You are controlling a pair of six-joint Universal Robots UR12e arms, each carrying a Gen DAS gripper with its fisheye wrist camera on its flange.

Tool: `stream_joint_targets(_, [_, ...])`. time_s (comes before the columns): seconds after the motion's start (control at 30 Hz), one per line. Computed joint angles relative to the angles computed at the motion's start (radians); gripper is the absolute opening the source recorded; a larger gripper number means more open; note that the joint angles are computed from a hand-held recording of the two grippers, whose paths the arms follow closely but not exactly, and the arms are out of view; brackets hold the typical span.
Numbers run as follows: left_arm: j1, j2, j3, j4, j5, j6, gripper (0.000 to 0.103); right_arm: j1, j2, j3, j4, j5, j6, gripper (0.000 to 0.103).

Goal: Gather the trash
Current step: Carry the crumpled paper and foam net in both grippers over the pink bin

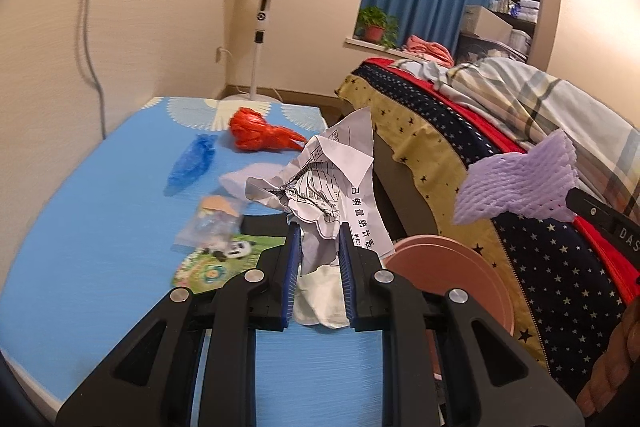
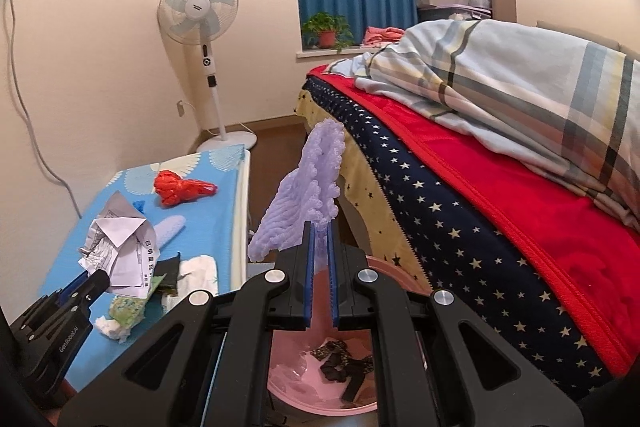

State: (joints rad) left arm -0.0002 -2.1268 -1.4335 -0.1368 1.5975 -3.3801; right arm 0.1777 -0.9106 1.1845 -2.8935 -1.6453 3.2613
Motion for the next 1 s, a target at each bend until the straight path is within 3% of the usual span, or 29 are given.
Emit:
stream_joint_targets(0.53, [-0.034,-0.062,0.078,-0.062,-0.098,0.051,0.019,0.003,0.022,-0.024,0.073,-0.100,0.006,0.006])
stream_joint_targets(1.0, [-0.045,-0.115,0.136,-0.155,-0.140,0.085,0.019,0.001,0.046,-0.043,0.144,-0.174,0.034,0.007])
